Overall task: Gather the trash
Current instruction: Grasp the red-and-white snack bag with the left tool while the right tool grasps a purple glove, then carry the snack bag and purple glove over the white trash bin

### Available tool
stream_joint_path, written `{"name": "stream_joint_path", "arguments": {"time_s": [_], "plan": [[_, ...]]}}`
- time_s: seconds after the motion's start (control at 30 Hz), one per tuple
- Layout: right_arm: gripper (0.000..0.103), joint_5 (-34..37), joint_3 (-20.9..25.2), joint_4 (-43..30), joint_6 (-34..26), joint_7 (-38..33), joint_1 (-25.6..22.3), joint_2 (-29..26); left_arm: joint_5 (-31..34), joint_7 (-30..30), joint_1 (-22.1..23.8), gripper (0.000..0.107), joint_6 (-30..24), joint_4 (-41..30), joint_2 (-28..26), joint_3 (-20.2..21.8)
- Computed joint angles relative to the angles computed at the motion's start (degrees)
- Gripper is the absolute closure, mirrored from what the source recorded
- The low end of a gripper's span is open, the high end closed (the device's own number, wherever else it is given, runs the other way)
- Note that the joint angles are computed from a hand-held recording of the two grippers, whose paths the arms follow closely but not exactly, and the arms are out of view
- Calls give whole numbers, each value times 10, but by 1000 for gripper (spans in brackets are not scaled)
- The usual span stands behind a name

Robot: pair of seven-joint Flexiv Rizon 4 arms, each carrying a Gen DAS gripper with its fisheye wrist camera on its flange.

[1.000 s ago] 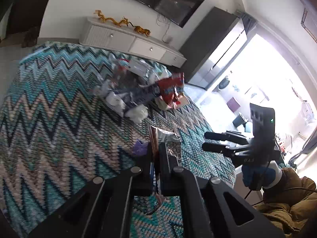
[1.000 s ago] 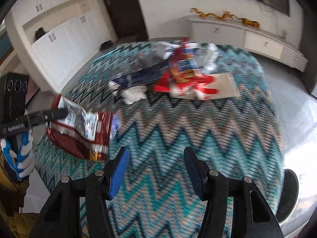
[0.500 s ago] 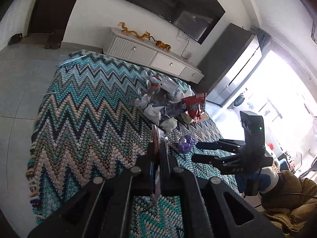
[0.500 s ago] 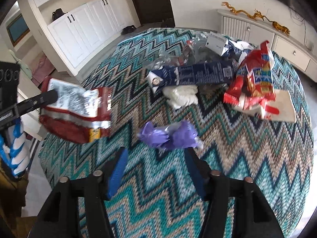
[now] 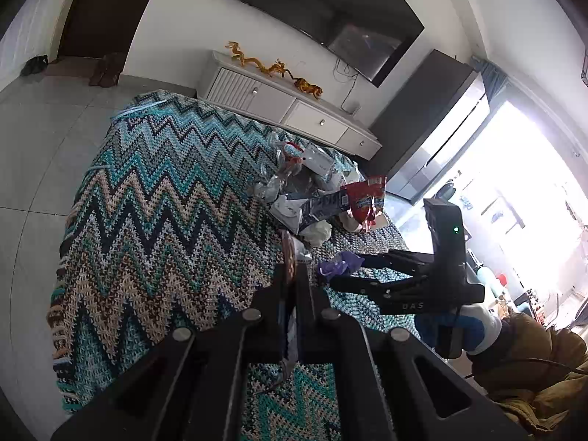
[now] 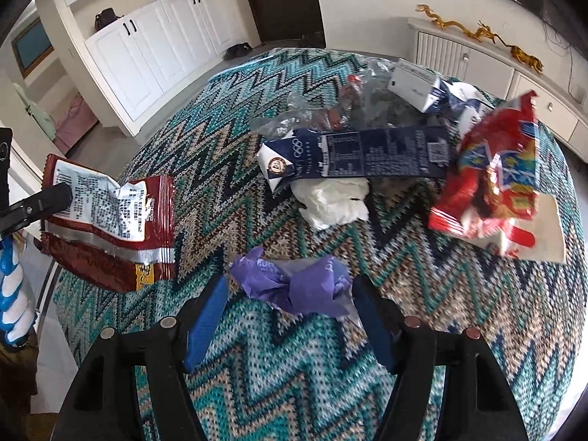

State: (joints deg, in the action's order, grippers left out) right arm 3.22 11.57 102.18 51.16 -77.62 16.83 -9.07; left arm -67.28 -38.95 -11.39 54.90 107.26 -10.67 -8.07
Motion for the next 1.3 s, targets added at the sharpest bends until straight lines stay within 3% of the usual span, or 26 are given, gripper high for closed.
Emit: {"name": "stream_joint_path", "arguments": {"time_s": [0.13,0.2,0.4,0.6,0.8,1.07,1.3], "plan": [[35,-11,-3,-11,4,12,5,-18,3,-6,-1,103,4,0,0,1],[46,-9,-3,-17,6,11,4,-27,6,-9,-1,103,6,0,1,1],[48,31,7,-12,10,-27,-12,-21,20,-16,-4,103,7,-3,3,-1],[48,69,5,32,37,-44,-26,31,57,-32,-15,103,9,-14,8,-4],[48,89,-14,104,78,-30,-46,120,115,-58,-31,103,-4,-54,-3,-18],[48,61,-57,224,128,19,-103,254,248,-114,-76,103,-43,-178,-69,-54],[48,32,-110,320,133,63,-188,353,397,-189,-158,103,-130,-393,-198,-81]]}}
